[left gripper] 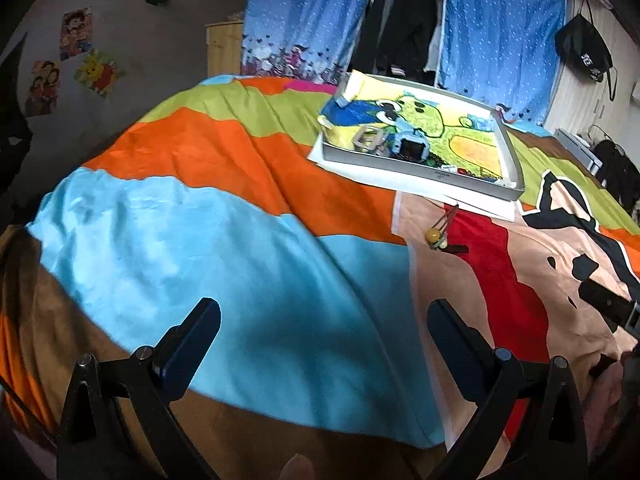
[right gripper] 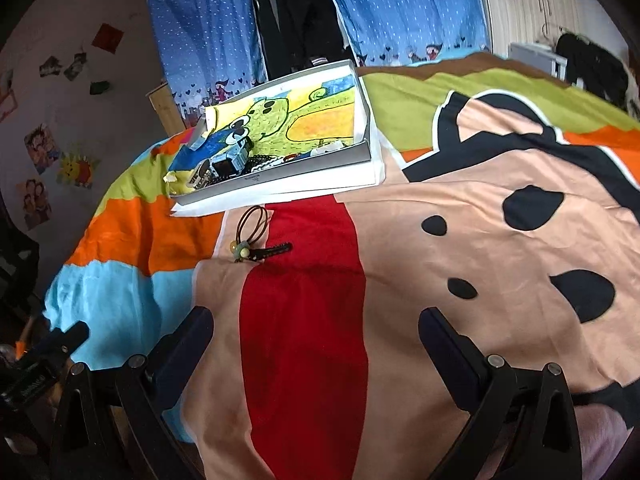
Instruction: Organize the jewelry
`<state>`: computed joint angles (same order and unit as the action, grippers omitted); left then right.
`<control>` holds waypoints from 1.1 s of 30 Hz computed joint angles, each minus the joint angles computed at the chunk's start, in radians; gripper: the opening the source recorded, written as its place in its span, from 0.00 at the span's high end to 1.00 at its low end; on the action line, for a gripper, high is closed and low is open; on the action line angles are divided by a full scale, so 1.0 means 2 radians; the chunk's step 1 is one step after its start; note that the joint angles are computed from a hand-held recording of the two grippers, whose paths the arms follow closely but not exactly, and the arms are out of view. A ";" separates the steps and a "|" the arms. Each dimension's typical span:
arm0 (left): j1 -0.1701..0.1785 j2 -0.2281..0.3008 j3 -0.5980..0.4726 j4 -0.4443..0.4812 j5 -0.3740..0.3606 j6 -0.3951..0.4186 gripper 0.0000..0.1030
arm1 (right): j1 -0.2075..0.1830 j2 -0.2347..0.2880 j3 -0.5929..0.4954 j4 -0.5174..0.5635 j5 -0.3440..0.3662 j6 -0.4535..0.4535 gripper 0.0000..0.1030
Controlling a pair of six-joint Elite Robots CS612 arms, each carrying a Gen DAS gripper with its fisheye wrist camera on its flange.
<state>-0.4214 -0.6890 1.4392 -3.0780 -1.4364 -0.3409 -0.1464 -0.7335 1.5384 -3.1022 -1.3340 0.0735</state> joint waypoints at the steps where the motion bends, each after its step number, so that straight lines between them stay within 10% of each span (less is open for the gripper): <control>1: 0.002 0.004 -0.007 0.003 -0.010 0.003 0.02 | -0.001 0.003 -0.008 0.007 0.004 -0.001 0.00; 12: 0.014 0.058 -0.101 0.030 -0.087 0.046 0.02 | -0.016 0.047 -0.104 0.126 0.060 -0.054 0.00; 21: 0.021 0.104 -0.178 0.053 -0.148 0.074 0.02 | -0.017 0.083 -0.167 0.181 0.086 -0.216 0.00; 33: 0.017 0.149 -0.253 0.088 -0.181 0.083 0.15 | -0.014 0.121 -0.224 0.229 0.122 -0.280 0.28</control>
<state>-0.3869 -0.3914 0.9336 -2.9012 -1.7980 -0.1758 -0.1753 -0.4906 1.0899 -2.6449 -1.0906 -0.4866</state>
